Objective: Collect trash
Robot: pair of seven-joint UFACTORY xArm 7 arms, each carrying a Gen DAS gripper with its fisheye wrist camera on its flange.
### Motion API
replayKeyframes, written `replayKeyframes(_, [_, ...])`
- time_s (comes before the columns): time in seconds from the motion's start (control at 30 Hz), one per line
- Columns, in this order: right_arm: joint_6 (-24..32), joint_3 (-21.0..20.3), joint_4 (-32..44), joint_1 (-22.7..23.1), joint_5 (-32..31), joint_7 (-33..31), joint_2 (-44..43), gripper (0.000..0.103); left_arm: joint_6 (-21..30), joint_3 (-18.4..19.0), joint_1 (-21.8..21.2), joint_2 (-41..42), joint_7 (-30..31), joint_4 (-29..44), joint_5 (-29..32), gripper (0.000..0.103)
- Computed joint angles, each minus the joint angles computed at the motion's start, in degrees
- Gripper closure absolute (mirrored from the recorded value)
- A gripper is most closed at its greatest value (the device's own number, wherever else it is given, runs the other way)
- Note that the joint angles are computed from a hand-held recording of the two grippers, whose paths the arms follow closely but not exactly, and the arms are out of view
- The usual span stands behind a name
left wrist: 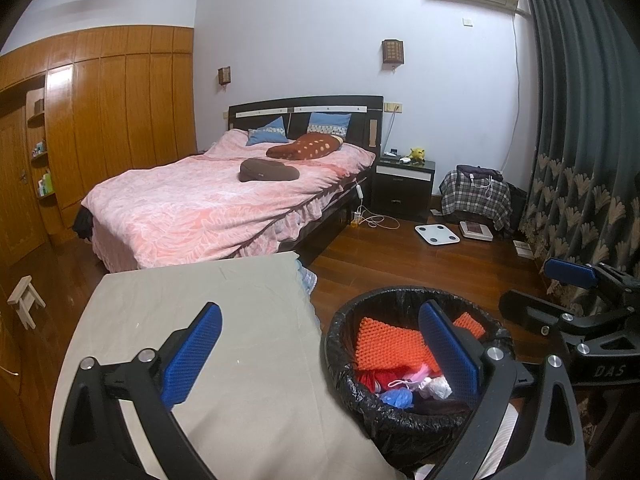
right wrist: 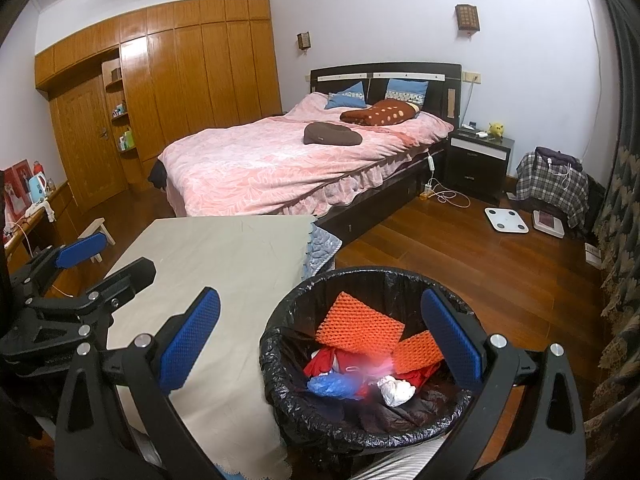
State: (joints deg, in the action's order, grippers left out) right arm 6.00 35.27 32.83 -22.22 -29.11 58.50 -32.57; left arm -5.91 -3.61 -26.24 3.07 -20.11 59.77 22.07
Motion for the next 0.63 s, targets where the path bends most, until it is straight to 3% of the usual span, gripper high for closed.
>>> replayKeyframes(0.63, [-0.03, -0.35, 0.11, 0.14, -0.17, -0.09, 0.14, 0.005, -0.02, 0.56, -0.29, 0.12, -1.64, 0.07, 1.7, 0.006])
